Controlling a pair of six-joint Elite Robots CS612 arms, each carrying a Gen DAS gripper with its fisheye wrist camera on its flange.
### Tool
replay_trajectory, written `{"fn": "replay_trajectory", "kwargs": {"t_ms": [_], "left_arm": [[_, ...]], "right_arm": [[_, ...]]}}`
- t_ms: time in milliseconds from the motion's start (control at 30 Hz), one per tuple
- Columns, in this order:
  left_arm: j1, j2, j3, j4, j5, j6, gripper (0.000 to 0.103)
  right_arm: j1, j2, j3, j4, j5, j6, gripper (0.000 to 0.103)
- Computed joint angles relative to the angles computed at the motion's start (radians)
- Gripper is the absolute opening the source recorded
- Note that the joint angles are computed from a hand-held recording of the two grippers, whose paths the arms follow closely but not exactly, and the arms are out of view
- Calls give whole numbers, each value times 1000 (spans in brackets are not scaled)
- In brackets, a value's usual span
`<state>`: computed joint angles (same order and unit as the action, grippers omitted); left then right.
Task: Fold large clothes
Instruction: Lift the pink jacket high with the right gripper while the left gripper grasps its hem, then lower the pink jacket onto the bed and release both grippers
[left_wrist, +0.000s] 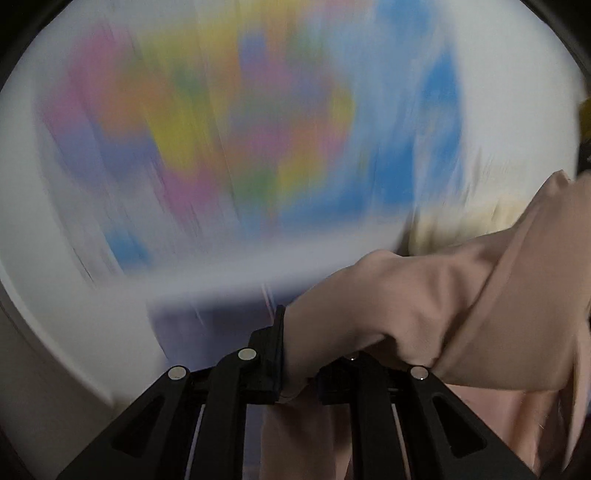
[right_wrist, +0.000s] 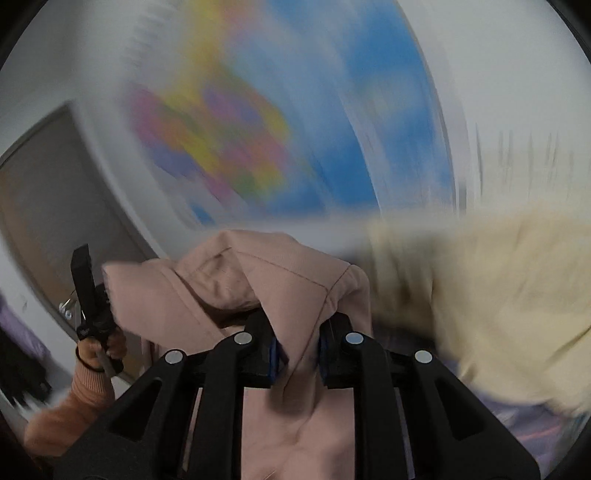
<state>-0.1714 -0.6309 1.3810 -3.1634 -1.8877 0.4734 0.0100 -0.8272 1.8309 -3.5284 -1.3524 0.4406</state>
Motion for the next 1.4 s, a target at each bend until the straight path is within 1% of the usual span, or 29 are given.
{"fn": "replay_trajectory", "kwargs": {"t_ms": [67, 133, 200, 233, 300, 333, 367, 400, 433, 467, 500, 600, 633, 667, 767, 833, 867, 900, 967, 1033, 1067, 1167, 1200, 1233, 1267, 1300, 1333, 1367, 1400], "left_arm": [[-16, 72, -90, 150, 64, 5, 11], [-25, 126, -154, 233, 112, 4, 10], [-28, 168, -217, 296, 132, -3, 10], [-25, 181, -246, 332, 113, 0, 11], [-22, 188, -265, 327, 120, -6, 18], [-19, 188, -271, 326, 115, -4, 26], [-16, 189, -273, 324, 104, 4, 38], [-11, 186, -270, 303, 90, 20, 41], [-14, 184, -269, 286, 77, 30, 47], [-6, 176, -258, 265, 36, 63, 61], [-2, 167, -244, 240, 5, 84, 66], [17, 156, -213, 175, -127, 150, 67], [21, 150, -199, 163, -174, 186, 73], [19, 145, -189, 157, -188, 210, 79], [-3, 134, -152, 163, -193, 316, 79], [-25, 141, -144, 148, -150, 352, 79], [-40, 147, -153, 168, -120, 362, 70], [-45, 157, -167, 180, -107, 354, 60], [-60, 177, -223, 240, -66, 298, 20], [-70, 204, -298, 293, -15, 199, 13], [-72, 226, -356, 340, 0, 127, 13], [-81, 279, -467, 405, 74, 15, 18], [-86, 292, -489, 408, 118, -11, 25], [-86, 300, -503, 425, 143, -32, 38], [-77, 290, -496, 443, 131, -32, 54], [-69, 290, -499, 449, 116, -35, 59], [-61, 282, -482, 413, 108, -41, 62], [-53, 272, -460, 387, 98, -38, 69], [-43, 260, -441, 375, 75, -32, 74]], "right_arm": [[-16, 81, -72, 125, 18, 46, 16], [-25, 133, -126, 228, 24, 60, 16], [-33, 169, -169, 303, 16, 78, 17], [-32, 171, -179, 323, 4, 66, 19], [-11, 155, -184, 340, -98, -1, 33], [1, 146, -183, 345, -147, -38, 39], [17, 133, -180, 341, -214, -81, 52], [40, 120, -175, 327, -298, -144, 58], [51, 123, -184, 318, -345, -198, 59], [68, 121, -187, 303, -399, -264, 62], [86, 126, -195, 289, -453, -317, 65], [100, 156, -239, 302, -484, -448, 65], [116, 180, -275, 327, -544, -511, 65], [126, 195, -299, 360, -574, -550, 65], [139, 242, -372, 424, -642, -615, 64], [136, 253, -393, 435, -647, -628, 51], [132, 253, -401, 448, -633, -623, 25], [120, 244, -402, 466, -587, -588, 14], [100, 223, -393, 461, -507, -509, 11], [85, 207, -380, 414, -476, -452, 7], [79, 205, -381, 394, -468, -419, 1], [54, 212, -392, 389, -371, -310, 1], [52, 218, -399, 410, -370, -310, 1], [58, 219, -399, 417, -386, -315, 1], [63, 213, -386, 409, -397, -314, 3], [64, 201, -360, 378, -402, -305, 15], [62, 191, -338, 339, -389, -296, 22], [56, 172, -297, 286, -353, -285, 34], [52, 145, -241, 231, -318, -262, 54]]}}
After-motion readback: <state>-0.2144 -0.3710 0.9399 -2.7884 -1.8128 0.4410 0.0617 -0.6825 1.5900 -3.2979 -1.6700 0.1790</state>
